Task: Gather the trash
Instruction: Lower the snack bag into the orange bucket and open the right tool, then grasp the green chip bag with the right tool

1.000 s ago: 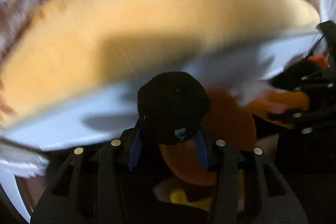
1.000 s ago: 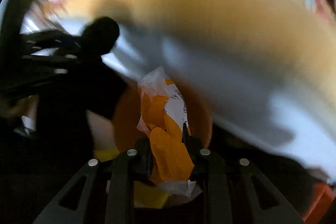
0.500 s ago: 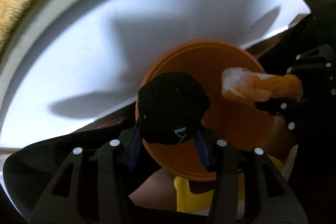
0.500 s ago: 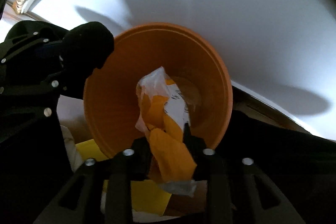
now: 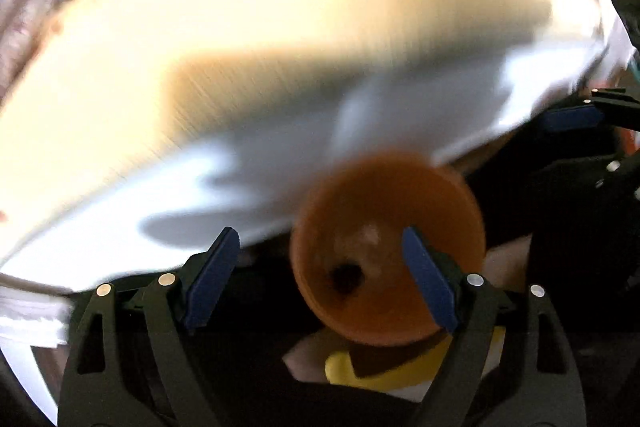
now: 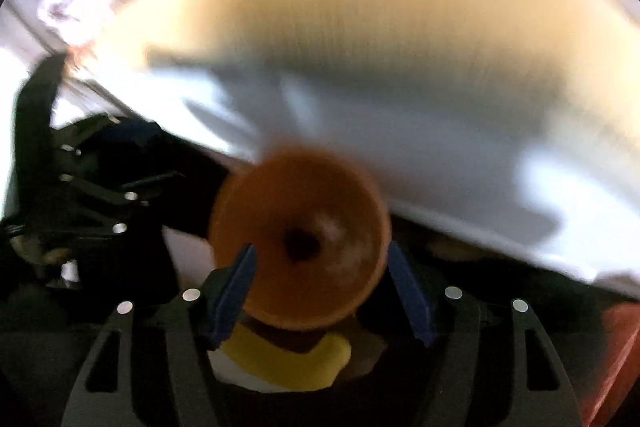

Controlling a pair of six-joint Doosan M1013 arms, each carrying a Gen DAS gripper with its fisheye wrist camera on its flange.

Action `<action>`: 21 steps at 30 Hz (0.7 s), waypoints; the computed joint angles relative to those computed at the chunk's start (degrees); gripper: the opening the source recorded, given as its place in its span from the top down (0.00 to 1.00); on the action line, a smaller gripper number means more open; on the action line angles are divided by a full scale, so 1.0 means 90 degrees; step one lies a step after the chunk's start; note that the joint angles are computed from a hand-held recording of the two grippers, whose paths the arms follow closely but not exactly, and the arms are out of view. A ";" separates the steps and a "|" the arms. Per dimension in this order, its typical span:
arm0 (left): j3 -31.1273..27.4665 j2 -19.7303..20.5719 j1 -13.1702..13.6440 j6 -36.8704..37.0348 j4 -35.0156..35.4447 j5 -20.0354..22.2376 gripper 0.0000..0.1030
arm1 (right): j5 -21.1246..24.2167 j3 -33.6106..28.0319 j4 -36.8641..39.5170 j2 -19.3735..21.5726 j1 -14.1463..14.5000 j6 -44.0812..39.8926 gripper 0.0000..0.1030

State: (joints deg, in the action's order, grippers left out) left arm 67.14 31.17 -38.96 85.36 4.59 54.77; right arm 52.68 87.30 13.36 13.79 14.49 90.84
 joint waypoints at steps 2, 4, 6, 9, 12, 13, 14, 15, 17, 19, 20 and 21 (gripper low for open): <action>-0.0043 -0.0161 0.0083 -0.0230 0.0130 -0.0545 0.15 | -0.0244 -0.0273 0.0178 -0.0052 -0.0171 -0.0270 0.33; -0.0226 -0.0169 0.0149 -0.0498 0.0247 -0.0906 0.12 | -0.0398 -0.0591 0.0433 0.0049 -0.0290 -0.0415 0.33; -0.0418 -0.0091 0.0236 -0.0689 0.0304 -0.1103 0.12 | -0.0504 -0.1187 0.0272 0.0362 -0.0354 -0.0338 0.32; -0.0908 0.0188 0.0412 -0.1081 0.0234 -0.1206 0.12 | -0.0459 -0.2101 0.0198 0.0953 -0.0468 -0.0285 0.30; -0.1412 0.0485 0.0521 -0.1489 0.0241 -0.1136 0.12 | -0.0265 -0.3068 -0.0102 0.1600 -0.0432 0.0001 0.27; -0.1410 0.0505 0.0543 -0.1596 0.0287 -0.1165 0.12 | -0.0162 -0.3376 -0.0160 0.1810 -0.0427 0.0057 0.26; -0.1583 0.0605 0.0557 -0.1750 0.0390 -0.1076 0.12 | 0.0041 -0.3820 -0.0153 0.2107 -0.0447 0.0099 0.25; -0.1687 0.0670 0.0571 -0.1859 0.0474 -0.1013 0.12 | 0.0229 -0.4169 -0.0144 0.2323 -0.0465 0.0159 0.25; -0.1765 0.0736 0.0613 -0.1918 0.0476 -0.0972 0.12 | 0.0772 -0.4976 -0.0074 0.2799 -0.0519 0.0213 0.24; -0.1821 0.0787 0.0658 -0.1876 0.0367 -0.0945 0.12 | 0.1225 -0.5688 -0.0094 0.3217 -0.0556 0.0260 0.23; -0.1849 0.0812 0.0676 -0.1809 0.0271 -0.0926 0.12 | 0.1373 -0.5901 -0.0067 0.3357 -0.0566 0.0229 0.23; -0.1871 0.0834 0.0688 -0.1752 0.0215 -0.0922 0.12 | 0.1532 -0.6153 -0.0018 0.3521 -0.0578 0.0202 0.23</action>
State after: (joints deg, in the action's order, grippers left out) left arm 50.30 38.68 -32.77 69.59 6.52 46.47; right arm 66.46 31.92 13.20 45.47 9.30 92.66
